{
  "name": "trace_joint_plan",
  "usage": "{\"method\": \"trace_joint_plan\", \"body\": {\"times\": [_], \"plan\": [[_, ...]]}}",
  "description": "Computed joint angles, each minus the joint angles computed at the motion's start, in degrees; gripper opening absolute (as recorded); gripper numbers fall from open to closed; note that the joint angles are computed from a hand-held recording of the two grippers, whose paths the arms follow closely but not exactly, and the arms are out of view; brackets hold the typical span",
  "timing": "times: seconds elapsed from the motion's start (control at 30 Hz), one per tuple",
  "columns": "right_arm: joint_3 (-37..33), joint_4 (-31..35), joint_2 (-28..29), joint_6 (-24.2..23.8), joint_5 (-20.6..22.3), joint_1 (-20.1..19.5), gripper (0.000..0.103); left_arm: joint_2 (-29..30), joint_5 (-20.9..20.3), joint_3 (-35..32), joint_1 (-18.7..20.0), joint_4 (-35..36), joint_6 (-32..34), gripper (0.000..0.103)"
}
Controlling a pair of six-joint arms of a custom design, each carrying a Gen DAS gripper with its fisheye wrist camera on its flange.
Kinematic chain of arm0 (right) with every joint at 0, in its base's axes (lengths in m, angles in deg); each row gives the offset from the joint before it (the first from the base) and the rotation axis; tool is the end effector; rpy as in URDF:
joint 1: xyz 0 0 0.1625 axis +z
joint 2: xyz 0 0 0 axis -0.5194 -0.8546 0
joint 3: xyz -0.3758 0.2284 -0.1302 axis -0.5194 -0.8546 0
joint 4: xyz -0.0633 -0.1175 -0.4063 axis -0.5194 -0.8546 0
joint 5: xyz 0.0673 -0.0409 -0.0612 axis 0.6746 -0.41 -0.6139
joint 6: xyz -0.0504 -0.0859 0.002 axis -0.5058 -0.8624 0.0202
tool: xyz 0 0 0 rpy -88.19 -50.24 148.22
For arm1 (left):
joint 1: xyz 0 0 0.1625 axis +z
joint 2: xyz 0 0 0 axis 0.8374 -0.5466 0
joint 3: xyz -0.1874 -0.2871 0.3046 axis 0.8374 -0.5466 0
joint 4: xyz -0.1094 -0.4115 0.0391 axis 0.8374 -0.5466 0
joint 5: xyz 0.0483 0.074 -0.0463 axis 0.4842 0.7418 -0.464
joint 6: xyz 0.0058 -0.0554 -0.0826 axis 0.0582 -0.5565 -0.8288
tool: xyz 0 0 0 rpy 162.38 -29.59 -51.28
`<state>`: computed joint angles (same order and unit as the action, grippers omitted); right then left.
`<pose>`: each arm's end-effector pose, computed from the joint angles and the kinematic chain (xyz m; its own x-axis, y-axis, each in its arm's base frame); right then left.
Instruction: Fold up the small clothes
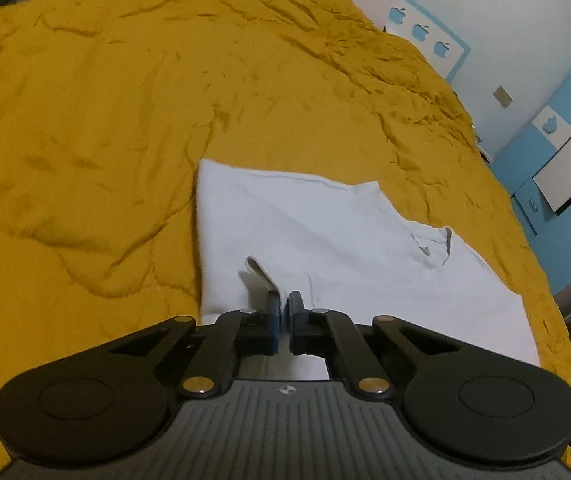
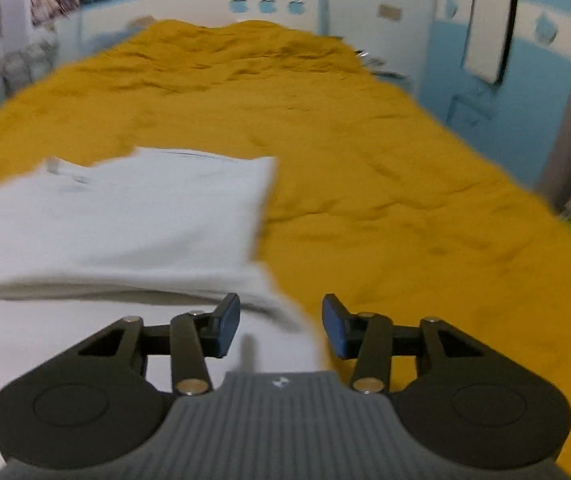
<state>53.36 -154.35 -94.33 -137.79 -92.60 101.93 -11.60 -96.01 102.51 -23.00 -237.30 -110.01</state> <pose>-0.0457 -0.5109 0.3198 -0.6312 -0.2992 0.7156 -0.7012 0.6145 -0.3615 -0.2098 -0.4086 0.0700 -0.8418 -0.4901 -0.2260 -0.0570 0.4972 -0.8658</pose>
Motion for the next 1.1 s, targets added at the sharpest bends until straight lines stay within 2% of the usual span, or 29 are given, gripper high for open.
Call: {"method": "trace_joint_plan", "body": {"times": [0.1, 0.2, 0.27, 0.33, 0.37, 0.43, 0.53, 0.6, 0.7, 0.77, 0.87, 1.0, 1.03, 1.1], "plan": [[-2.6, 3.76, 1.03, -2.93, -1.8, -0.12, 0.042, -1.03, 0.62, -1.44, 0.19, 3.65, 0.1, 0.003], [-2.89, 3.34, 2.75, -6.95, -1.48, -0.36, 0.042, -1.69, 0.96, -2.14, -0.06, 4.69, 0.54, 0.003], [-2.21, 1.8, 3.4, -7.51, -0.78, -0.03, 0.039, -2.35, 1.81, -2.63, -0.66, 5.89, 0.81, 0.003], [-1.83, -0.74, 3.8, -8.26, 0.58, -0.04, 0.009, -3.8, 2.6, -3.39, -1.18, 10.09, -0.86, 0.003], [-1.84, -0.54, 3.47, -7.81, 0.95, 0.24, 0.002, -4.81, 2.86, -3.8, -1.47, 13.94, -2.67, 0.003], [-2.64, 2.92, 2.13, -5.41, 2.26, -0.03, 0.001, -5.47, 2.32, -4.37, -0.72, 16.93, -2.81, 0.003], [-3.53, 5.66, 1.93, -4.91, 0.29, -0.78, 0.0, -4.5, -0.49, -5.27, 2.28, 18.58, -2.48, 0.003], [-3.91, 7.64, 1.85, -3.59, 0.78, -1.63, 0.0, -2.51, -2.38, -6.5, 4.24, 20.07, -1.79, 0.003], [-4.07, 7.98, 1.91, -2.64, 0.49, -1.58, 0.0, -0.48, -2.08, -7.65, 4.87, 23.06, -0.27, 0.006], [-4.36, 8.54, 1.95, -2.55, -0.4, -1.27, 0.0, -1.05, -2.52, -8.24, 4.78, 25.96, -1.65, 0.012], [-4.07, 9.21, 1.08, -2.26, -1.46, -1.02, 0.0, -3.06, -4.52, -8.89, 4.0, 30.91, -1.82, 0.015], [-2.64, 9.55, -1.4, -2.48, -2.36, -1.01, 0.0, -5.08, -7.91, -11.25, 1.63, 47.47, -7.83, 0.021], [-2.39, 9.92, -2.13, -2.34, -2.45, -1.03, 0.0, -5.25, -8.56, -11.58, 0.83, 49.31, -8.26, 0.021], [-2.12, 13.47, -4.89, -1.81, -1.27, -1.3, 0.0, -6.18, -8.98, -10.43, -1.49, 48.31, -7.14, 0.021]]}}
